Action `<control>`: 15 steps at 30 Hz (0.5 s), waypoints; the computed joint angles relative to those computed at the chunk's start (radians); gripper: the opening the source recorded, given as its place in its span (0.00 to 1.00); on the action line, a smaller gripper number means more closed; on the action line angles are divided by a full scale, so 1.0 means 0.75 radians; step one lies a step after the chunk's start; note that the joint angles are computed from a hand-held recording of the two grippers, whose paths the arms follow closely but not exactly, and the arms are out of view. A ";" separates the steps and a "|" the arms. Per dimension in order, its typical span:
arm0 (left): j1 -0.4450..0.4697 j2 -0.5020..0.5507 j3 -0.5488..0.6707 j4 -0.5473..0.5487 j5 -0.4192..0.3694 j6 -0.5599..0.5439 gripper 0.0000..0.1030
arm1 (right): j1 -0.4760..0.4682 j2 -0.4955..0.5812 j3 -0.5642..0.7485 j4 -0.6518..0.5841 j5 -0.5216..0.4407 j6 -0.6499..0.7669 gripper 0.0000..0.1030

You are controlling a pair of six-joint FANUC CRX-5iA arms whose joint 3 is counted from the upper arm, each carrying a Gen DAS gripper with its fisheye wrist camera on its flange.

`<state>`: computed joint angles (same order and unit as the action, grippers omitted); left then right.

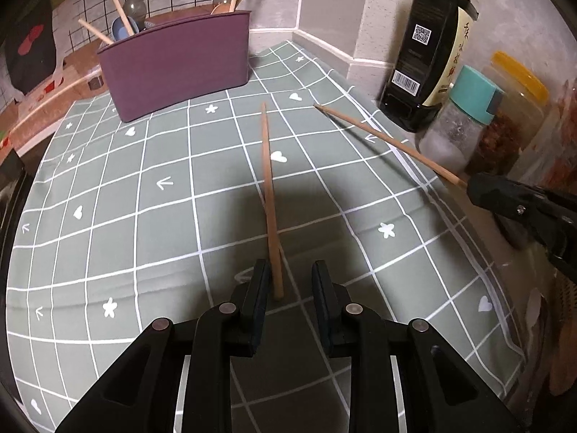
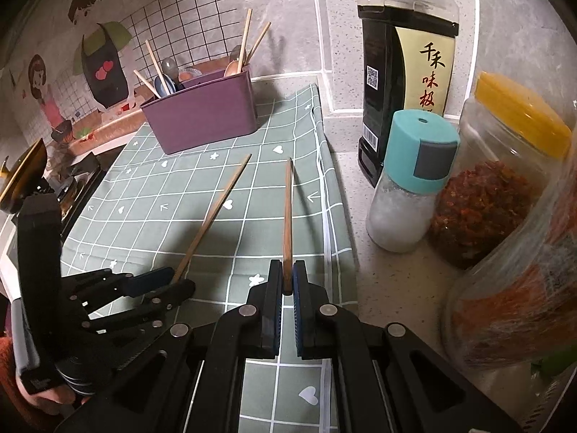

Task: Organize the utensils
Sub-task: 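Grasp the last chopstick with the left tool while the right tool lifts its chopstick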

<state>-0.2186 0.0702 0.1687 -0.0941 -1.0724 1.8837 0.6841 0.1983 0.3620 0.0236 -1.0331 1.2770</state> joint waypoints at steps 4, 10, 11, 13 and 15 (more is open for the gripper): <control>0.028 -0.010 -0.020 0.027 0.017 0.002 0.06 | -0.001 0.001 0.001 0.004 -0.003 -0.003 0.05; 0.071 -0.083 -0.061 0.065 0.078 -0.023 0.06 | 0.009 -0.004 -0.004 0.025 -0.001 -0.014 0.05; 0.077 -0.103 -0.064 0.063 0.092 -0.025 0.06 | 0.011 -0.004 -0.003 0.031 0.001 -0.014 0.05; 0.091 -0.134 -0.059 0.060 0.106 -0.021 0.06 | 0.016 -0.006 0.002 0.045 0.007 -0.013 0.05; 0.113 -0.166 -0.047 0.058 0.117 -0.024 0.06 | 0.017 -0.005 0.014 0.049 0.012 -0.005 0.05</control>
